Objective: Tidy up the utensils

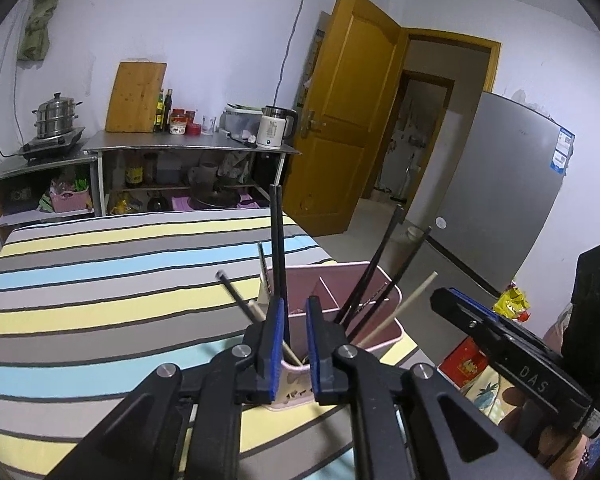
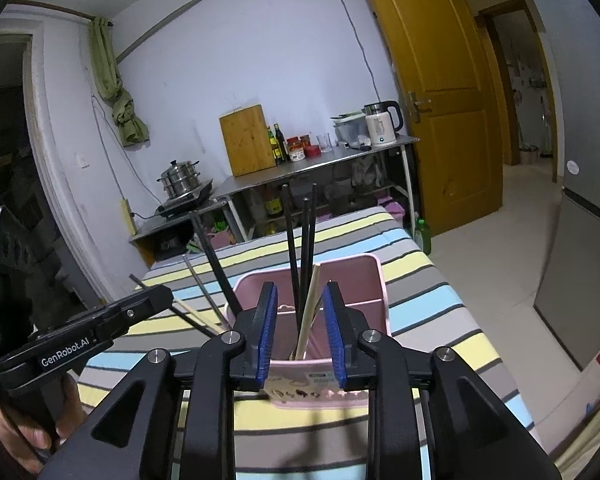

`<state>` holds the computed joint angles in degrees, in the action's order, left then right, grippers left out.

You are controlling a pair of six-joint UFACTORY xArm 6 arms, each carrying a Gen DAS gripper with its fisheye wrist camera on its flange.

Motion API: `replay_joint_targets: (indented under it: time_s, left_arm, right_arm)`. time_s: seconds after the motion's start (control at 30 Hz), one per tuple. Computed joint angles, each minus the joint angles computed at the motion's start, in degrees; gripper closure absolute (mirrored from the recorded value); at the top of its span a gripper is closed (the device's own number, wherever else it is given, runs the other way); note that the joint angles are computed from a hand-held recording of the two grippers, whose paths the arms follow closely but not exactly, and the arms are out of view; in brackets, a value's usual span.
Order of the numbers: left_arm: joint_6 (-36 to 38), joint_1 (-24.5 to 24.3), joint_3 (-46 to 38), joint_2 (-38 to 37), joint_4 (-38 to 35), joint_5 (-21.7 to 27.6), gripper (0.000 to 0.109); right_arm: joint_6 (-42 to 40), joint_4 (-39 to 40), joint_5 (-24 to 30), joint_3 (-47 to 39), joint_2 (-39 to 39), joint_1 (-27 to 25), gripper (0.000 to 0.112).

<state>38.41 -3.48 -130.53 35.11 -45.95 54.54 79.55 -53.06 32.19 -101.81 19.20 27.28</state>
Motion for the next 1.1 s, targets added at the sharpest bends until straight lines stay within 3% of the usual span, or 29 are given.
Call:
replay_joint_targets:
  time_s: [0.6,0.83,1.1]
  left_arm:
    - [18.0,2.2,39.1,-24.0,-10.4,-11.7,0.089]
    - [24.6,1.4,48.9,-29.7,-12.4,-16.5,0.088]
    - [30.3,1.3,56.3,-34.3,-15.8,-16.6,0.088]
  right_arm:
    - [2.9,-6.5,8.7,9.3,-5.9,8.5,0.087]
    - [7.0,-9.9,10.6,14.0,-7.8,10.9,0.087]
    - [10.4,-11.1,11.0,18.1,-9.6,12.6,0.087]
